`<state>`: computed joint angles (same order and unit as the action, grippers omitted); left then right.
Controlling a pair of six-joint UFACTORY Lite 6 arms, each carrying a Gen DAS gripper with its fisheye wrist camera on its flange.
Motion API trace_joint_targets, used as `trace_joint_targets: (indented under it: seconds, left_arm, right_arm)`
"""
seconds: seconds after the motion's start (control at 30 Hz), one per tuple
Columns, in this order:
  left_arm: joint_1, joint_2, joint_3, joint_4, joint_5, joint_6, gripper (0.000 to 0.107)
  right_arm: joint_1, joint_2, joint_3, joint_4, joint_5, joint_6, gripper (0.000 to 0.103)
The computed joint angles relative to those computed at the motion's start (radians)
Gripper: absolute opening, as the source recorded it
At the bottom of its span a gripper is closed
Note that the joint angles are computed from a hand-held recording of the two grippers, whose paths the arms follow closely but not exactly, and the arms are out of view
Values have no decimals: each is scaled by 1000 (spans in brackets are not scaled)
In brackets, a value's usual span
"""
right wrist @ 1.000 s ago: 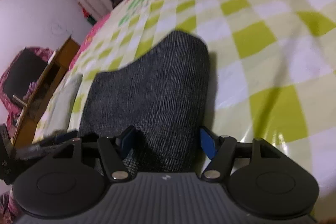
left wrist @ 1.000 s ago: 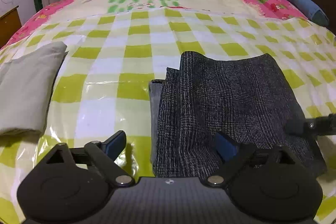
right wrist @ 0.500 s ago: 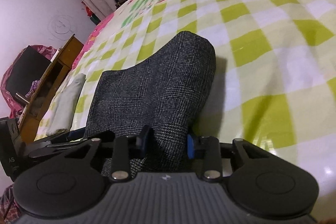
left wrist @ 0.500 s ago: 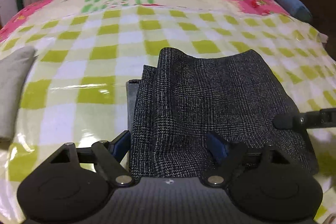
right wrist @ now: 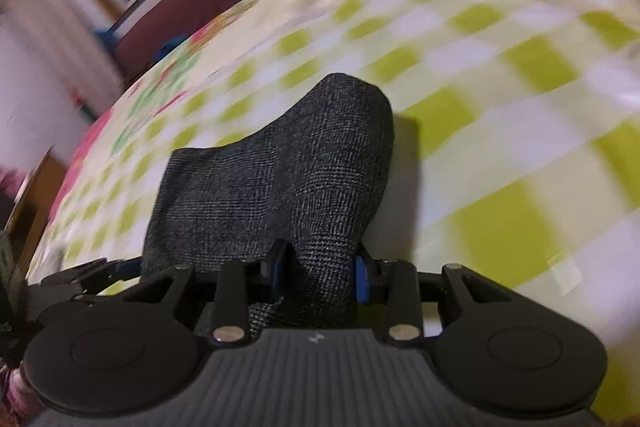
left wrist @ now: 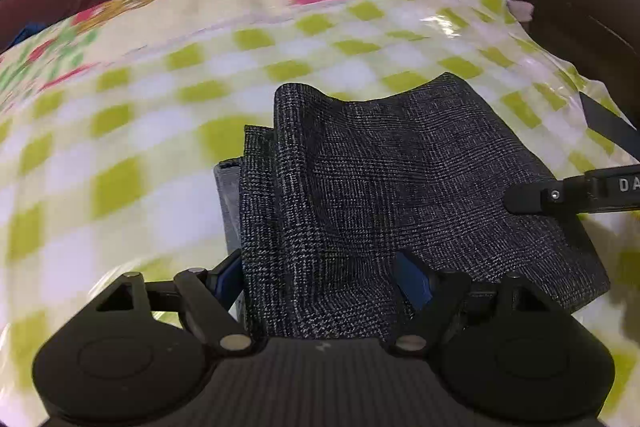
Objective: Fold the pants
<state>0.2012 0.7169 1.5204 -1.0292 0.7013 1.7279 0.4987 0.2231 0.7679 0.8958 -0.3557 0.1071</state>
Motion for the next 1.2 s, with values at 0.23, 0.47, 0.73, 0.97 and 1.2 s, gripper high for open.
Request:
trace_joint_targets:
  seconds: [0.23, 0.47, 0.73, 0.97, 1.2]
  left_arm:
    - [-304, 127, 176, 25, -168, -192, 94]
    - [-479, 290, 470, 290, -213, -552, 96]
    - [-484, 250, 424, 320, -254, -553, 99]
    - [-396, -20, 53, 83, -294, -277, 99]
    - [-206, -331, -371, -206, -225, 160, 99]
  right_arm:
    - [-271, 7, -17, -184, -7, 76, 34]
    - [-413, 48, 54, -91, 19, -95, 35]
    - [-364, -34, 37, 325, -77, -523, 39]
    - [-138, -199, -93, 476, -206, -522, 39]
    - [256, -210, -83, 710, -425, -482, 40]
